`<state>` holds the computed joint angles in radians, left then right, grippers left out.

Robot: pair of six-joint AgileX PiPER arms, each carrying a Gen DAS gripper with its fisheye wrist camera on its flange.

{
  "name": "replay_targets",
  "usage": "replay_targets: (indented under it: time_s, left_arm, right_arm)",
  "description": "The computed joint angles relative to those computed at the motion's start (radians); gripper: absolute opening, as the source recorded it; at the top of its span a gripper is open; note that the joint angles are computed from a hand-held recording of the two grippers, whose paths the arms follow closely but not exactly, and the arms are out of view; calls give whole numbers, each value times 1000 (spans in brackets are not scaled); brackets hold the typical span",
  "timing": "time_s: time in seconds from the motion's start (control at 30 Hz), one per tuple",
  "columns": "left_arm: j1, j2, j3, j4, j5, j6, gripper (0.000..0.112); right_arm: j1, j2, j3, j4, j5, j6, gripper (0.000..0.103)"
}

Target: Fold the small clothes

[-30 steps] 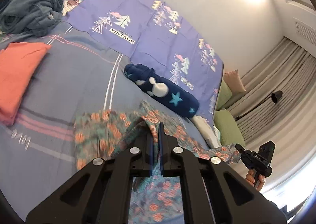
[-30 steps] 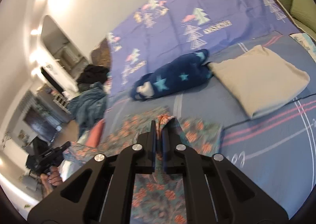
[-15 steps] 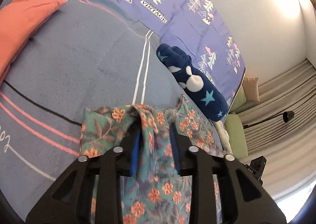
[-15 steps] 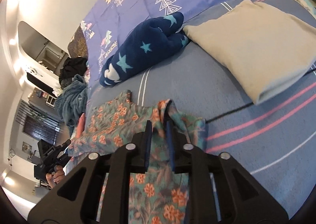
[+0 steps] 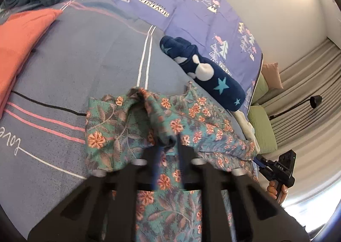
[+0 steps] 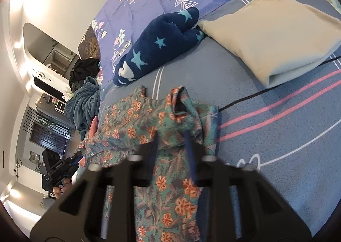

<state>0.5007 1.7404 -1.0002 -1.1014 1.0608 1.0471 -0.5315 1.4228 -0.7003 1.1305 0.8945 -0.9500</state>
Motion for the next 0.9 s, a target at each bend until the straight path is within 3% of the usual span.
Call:
replay_targets:
  time_s: [0.2, 0.27, 0.3, 0.33, 0.37, 0.5, 0.57, 0.6, 0.63, 0.67, 0.9]
  left_arm:
    - [-5, -14, -20, -39, 22, -5, 2]
    - [-17, -16, -40, -40, 21, -24, 2]
    - [-23, -17, -46, -36, 18, -32, 2]
    - [-32, -17, -49, -29, 12, -38, 2]
    - [-38, -19, -48, -23, 6, -39, 2]
    - [-46, -12, -25, -11, -15, -29, 2]
    - [-39, -5, -19, -9, -16, -29, 2]
    - [-36, 0, -18, -6, -19, -32, 2]
    - [-32, 3, -18, -4, -17, -32, 2]
    - [-29, 4, -20, -3, -14, -33, 2]
    - [-25, -2, -55, -34, 11, -56, 2]
  right_arm:
    - [-17, -24, -13, 33, 19, -9, 0]
    - [-11, -32, -26, 28, 4, 6, 5]
    - [-9, -29, -32, 23, 0, 11, 11]
    - [-4, -22, -41, 9, -2, 15, 26]
    - [4, -17, -45, -3, -7, 15, 31]
    - [62, 16, -54, -65, -59, 35, 34]
    - [82, 35, -60, -81, -79, 46, 34]
    - [88, 39, -62, -85, -89, 54, 27]
    - [89, 38, -64, -91, -93, 62, 12]
    - [91, 43, -72, -101, -88, 70, 7]
    - [84, 24, -106, -44, -67, 84, 4]
